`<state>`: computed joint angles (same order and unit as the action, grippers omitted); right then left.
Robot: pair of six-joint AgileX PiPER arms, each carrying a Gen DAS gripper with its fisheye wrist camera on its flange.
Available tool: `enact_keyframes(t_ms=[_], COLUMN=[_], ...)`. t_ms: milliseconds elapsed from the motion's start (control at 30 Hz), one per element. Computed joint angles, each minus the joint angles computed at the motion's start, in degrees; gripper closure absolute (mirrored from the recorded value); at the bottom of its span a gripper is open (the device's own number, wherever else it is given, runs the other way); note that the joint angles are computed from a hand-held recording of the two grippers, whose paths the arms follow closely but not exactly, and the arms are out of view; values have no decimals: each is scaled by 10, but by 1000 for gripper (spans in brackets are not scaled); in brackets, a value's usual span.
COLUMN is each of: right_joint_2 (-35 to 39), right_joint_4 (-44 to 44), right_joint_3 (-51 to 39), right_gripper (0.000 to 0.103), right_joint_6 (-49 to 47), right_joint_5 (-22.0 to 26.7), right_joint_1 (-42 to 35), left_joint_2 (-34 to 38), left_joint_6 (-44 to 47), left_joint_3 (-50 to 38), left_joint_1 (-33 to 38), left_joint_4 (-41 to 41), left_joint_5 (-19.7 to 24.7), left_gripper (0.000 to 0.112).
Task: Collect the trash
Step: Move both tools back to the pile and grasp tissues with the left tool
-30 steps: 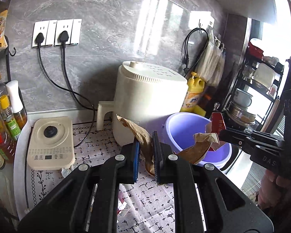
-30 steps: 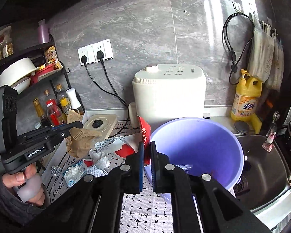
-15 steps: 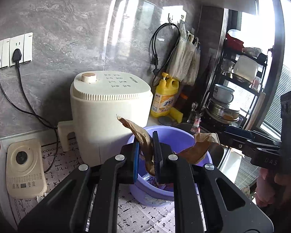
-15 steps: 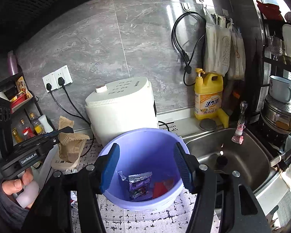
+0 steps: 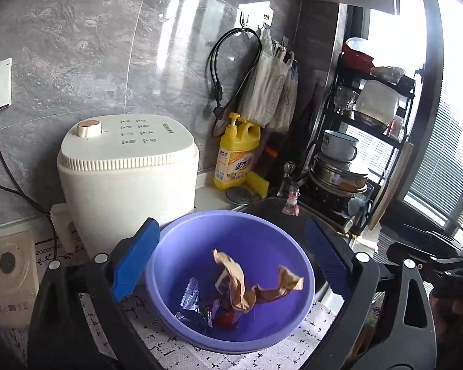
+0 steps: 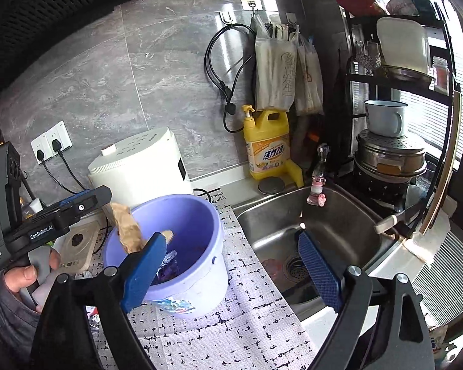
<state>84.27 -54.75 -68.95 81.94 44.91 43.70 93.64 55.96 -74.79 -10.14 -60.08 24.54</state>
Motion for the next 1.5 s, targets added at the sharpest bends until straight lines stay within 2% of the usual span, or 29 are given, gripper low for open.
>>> enact_keyframes(t_ms=[33,167,300,467,633,867,933,1067,1200,1500], right_joint_2=[-5,-6,11,42,88,153,162,197,239,326], right_joint_4=[-8,0,4,14,49,158,178,295,392,471], right_joint_3=[8,21,16,-5,-46,-123,-134,-184,-246,-366], right_gripper=[7,7,7,7,7,7,7,7,7,9], right_joint_6=[10,16,13,-10,-82,-224,-252,-398,-502,-599], right_joint_5=[4,-5,-39,-99,-163,-218,-223,-233,-218,-163], right_joint_1=[4,5,11,19,26,44,48,60,67,94], left_joint_2=[0,-5,-32,-79,-124,-174,-188,-216,-237,-237], left_joint_6=[4,-27,-18,-43,-56,-81,-93,-92,-66,55], left_joint_3=[1,13,54,112,170,219,230,255,282,318], left_joint_1=[2,14,44,82,140,237,264,322,381,512], left_joint_4=[-5,14,-3,22,29,60,75,82,68,3], left_joint_5=[5,12,15,-3,-12,-10,-9,-1,14,93], left_gripper=[16,15,15,15,15,15,15,15,15,15])
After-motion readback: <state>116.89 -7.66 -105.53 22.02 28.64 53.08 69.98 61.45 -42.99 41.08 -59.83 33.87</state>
